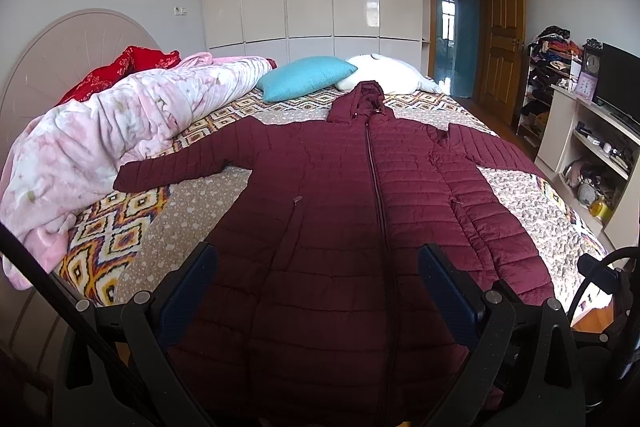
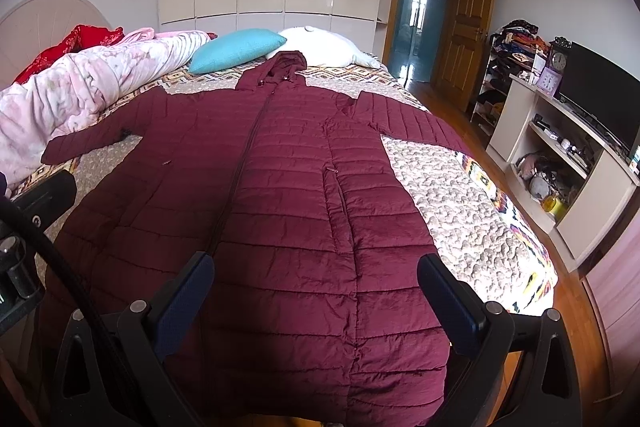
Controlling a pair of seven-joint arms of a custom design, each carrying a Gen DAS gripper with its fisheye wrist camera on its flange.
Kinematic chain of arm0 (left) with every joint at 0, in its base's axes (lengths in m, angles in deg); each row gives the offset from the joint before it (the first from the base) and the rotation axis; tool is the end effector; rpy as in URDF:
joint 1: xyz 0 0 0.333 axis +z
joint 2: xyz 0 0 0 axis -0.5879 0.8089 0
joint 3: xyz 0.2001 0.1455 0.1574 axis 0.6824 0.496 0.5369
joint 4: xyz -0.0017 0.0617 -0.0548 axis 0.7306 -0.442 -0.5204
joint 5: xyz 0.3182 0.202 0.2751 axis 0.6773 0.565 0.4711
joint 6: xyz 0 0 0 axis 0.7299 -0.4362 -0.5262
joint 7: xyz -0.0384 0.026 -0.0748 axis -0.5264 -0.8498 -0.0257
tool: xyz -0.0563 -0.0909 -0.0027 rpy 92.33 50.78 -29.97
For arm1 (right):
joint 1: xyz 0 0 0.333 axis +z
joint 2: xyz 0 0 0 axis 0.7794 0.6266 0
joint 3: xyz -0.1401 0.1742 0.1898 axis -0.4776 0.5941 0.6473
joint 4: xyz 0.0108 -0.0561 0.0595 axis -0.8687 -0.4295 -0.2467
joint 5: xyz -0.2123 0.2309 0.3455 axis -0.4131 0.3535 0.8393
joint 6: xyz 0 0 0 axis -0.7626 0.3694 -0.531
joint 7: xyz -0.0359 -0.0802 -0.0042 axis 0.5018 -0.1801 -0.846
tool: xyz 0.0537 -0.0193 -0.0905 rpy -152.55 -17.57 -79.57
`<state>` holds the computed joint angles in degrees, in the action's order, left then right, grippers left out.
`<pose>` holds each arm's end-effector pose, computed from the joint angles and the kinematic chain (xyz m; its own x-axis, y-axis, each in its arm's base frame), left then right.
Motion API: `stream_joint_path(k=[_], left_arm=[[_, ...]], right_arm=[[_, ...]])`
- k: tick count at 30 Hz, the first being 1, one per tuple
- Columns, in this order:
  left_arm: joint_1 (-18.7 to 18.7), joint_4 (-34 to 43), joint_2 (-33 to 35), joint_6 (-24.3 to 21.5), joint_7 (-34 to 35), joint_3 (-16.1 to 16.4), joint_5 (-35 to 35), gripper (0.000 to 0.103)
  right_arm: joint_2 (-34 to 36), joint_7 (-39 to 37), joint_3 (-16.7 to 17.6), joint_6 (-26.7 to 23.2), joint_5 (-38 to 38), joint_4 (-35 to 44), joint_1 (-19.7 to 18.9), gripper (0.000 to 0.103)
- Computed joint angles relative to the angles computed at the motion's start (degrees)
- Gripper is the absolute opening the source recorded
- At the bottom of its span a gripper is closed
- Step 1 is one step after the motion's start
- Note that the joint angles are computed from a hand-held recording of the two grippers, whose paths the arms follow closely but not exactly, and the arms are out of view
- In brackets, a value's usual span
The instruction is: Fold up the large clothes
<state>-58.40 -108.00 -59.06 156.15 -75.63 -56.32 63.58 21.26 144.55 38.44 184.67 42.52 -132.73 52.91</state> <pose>0.5144 -0.3965 0.4672 0.3655 -0.9306 -0.0175 -0.5080 -0.1838 -0.8415 0.4691 0.1913 0.4388 0.2397 -0.9677 0.0781 -0.6043 -0.2117 -0.7682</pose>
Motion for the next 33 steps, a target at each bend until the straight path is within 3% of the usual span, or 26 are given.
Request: stream_joint_path(k=[17,22,28,31,33], left_arm=[[1.12,-1.66,-0.84,0.86,-2.34,0.59,-1.95,0.1],[2.17,-3.59,-2.09,1.93,-3.01,0.93,-3.57,0.1],[3.32,-3.57,-1.47,2.08,-2.25,1.24,-6.42,0.1],[3.77,-2.61,-0.35,2.25,-1.29,1.66,-6.93,0.1],[4.08,-1.21,1.08,2.58,0.25,2.16,-7.22,0.1]], right_arm=[[2.77,-1.26,0.05,-1.6,-3.76,3.59,-0.23,0.103],[7.62,-3.36,-4.19,-2.88,-1.66,8.43,2.52,0.103],[13.86,-4.57,-7.97,-2.16,-2.47,14.58,2.25,0.103],[20.78,-15.92,-16.07,-2.06,8.43,21.25,8.17,0.103],[27.02,-20.93,-18.51,-4.78,14.54,28.42,8.54,0.1]])
